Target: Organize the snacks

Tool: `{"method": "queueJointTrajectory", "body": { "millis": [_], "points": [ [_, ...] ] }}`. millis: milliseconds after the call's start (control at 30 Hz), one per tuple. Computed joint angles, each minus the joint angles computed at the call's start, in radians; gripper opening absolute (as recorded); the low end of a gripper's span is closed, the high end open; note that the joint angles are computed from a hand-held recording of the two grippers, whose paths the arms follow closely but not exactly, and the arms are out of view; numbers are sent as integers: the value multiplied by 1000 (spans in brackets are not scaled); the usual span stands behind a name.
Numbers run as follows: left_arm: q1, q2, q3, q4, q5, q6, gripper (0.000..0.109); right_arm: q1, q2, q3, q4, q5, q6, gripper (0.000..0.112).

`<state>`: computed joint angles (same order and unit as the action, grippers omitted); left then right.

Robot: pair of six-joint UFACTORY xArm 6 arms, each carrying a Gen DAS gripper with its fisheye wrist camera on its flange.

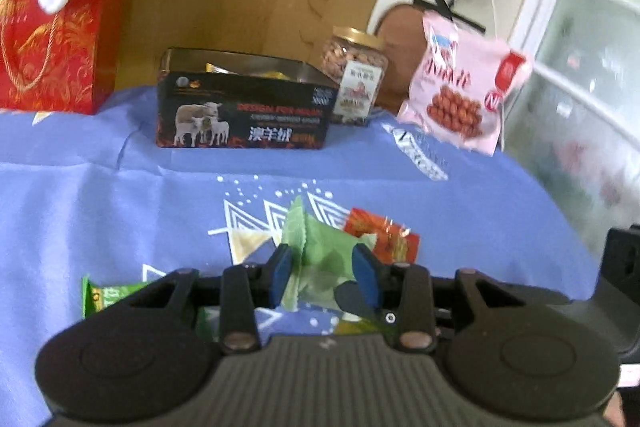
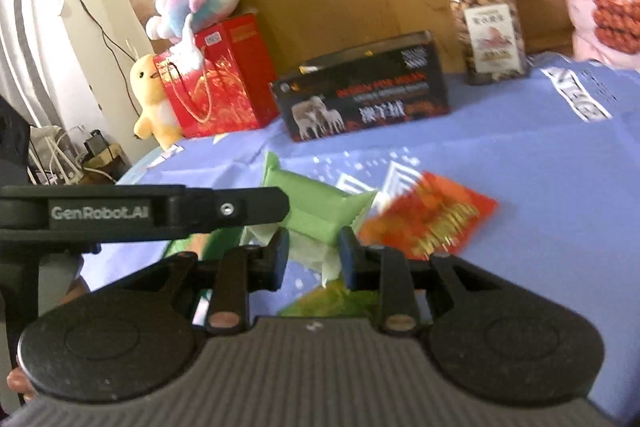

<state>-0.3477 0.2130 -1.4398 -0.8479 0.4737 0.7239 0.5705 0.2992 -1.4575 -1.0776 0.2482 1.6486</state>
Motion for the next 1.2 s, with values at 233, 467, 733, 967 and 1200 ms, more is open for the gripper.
{"method": "queueJointTrajectory", "body": {
  "millis": [233,467,733,967,1200],
  "points": [
    [-22,-23,46,116,-55,-78,34,2,-12,20,-58,-16,68,32],
    [-27,-20,60,316,-82,-249,35,5,-11,33,-10,-22,19,33],
    [-41,-27,81,433,-127,-314,35,12,-10,31,-14,-6,19,33],
    [-59,-32,96,492,-156,-346,37,11,-20,44,-9,-7,27,33],
    [-53,-25,72,470,-112,-340,40,10,-24,49,-33,-16,61,35]
  ]
}}
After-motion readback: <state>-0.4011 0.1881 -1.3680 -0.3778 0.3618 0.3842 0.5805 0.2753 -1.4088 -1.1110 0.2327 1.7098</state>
